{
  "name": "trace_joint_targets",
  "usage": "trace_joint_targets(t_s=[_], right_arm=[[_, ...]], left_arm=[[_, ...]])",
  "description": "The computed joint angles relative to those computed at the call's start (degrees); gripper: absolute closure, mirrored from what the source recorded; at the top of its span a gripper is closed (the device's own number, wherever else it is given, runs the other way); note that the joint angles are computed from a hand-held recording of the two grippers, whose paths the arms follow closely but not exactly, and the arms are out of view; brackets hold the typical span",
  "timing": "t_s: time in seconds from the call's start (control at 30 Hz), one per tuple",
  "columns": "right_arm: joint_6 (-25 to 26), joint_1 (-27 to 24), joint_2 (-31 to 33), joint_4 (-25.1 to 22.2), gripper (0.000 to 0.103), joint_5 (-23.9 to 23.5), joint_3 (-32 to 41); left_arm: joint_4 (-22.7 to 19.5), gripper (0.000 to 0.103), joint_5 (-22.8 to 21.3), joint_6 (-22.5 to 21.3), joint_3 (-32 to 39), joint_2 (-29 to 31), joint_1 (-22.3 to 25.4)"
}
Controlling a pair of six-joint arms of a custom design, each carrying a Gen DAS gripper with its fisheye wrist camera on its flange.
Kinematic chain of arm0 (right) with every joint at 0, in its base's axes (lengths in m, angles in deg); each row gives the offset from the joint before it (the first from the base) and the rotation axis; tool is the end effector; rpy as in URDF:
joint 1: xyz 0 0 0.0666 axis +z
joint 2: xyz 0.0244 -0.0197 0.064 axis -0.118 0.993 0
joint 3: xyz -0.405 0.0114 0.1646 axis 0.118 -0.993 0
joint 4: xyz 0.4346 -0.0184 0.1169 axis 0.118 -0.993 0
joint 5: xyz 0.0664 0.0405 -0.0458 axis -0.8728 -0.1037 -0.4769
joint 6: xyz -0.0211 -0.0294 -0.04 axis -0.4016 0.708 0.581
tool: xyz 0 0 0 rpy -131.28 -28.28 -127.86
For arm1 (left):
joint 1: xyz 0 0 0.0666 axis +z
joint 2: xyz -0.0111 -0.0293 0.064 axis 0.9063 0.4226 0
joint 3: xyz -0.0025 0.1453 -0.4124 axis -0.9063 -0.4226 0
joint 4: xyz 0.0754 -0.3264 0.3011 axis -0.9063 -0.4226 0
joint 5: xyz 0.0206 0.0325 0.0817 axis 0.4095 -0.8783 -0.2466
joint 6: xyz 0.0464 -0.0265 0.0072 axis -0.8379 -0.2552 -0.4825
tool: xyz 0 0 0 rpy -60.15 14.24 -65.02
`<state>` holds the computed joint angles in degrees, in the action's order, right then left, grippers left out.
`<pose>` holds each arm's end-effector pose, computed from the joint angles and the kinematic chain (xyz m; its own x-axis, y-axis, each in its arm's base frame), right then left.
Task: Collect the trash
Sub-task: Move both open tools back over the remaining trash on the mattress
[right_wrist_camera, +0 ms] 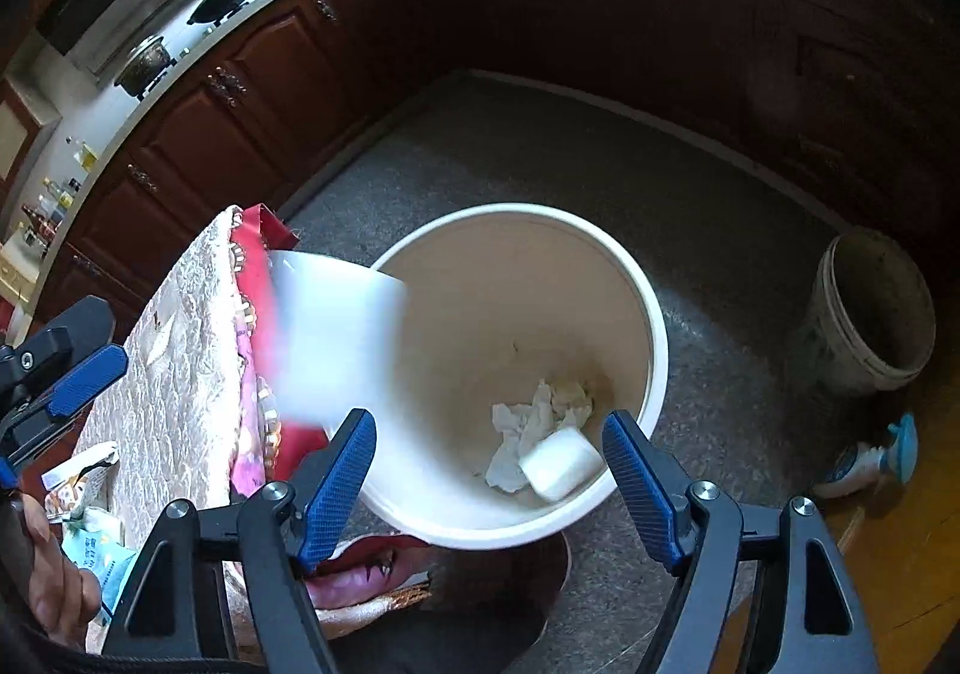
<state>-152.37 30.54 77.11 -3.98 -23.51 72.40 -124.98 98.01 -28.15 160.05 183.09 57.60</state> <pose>0.4598 0.3308 0.5393 -0.5474 0.7069 -0.4478 0.6702 0.6908 0.2713 0.6188 -0.1029 0.5867 -0.6982 0.4657 -0.5438 0.6980 0.6116 -0.3725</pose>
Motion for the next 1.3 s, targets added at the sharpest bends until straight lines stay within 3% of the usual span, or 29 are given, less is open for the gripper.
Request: trace_joint_targets(t_s=[0.3, 0.77, 1.03, 1.3], right_arm=[[-0.97, 1.63, 0.42, -0.07, 0.027, 0.53, 0.78], [2.85, 4.38, 6.63, -4.51, 0.027, 4.50, 12.71], [6.27, 6.05, 12.41, -6.62, 0.026, 6.51, 22.80], [12.69, 7.34, 22.77, -10.01, 0.023, 7.41, 40.00]], left_arm=[[5.36, 0.025, -3.84, 0.54, -3.78, -3.31, 1.88], [12.17, 0.025, -6.29, -0.77, -7.06, -7.28, 7.53], [15.24, 0.025, -6.53, -0.08, -7.17, -7.76, 11.83], [16.27, 0.025, -5.84, 1.12, -4.73, -6.36, 16.86]])
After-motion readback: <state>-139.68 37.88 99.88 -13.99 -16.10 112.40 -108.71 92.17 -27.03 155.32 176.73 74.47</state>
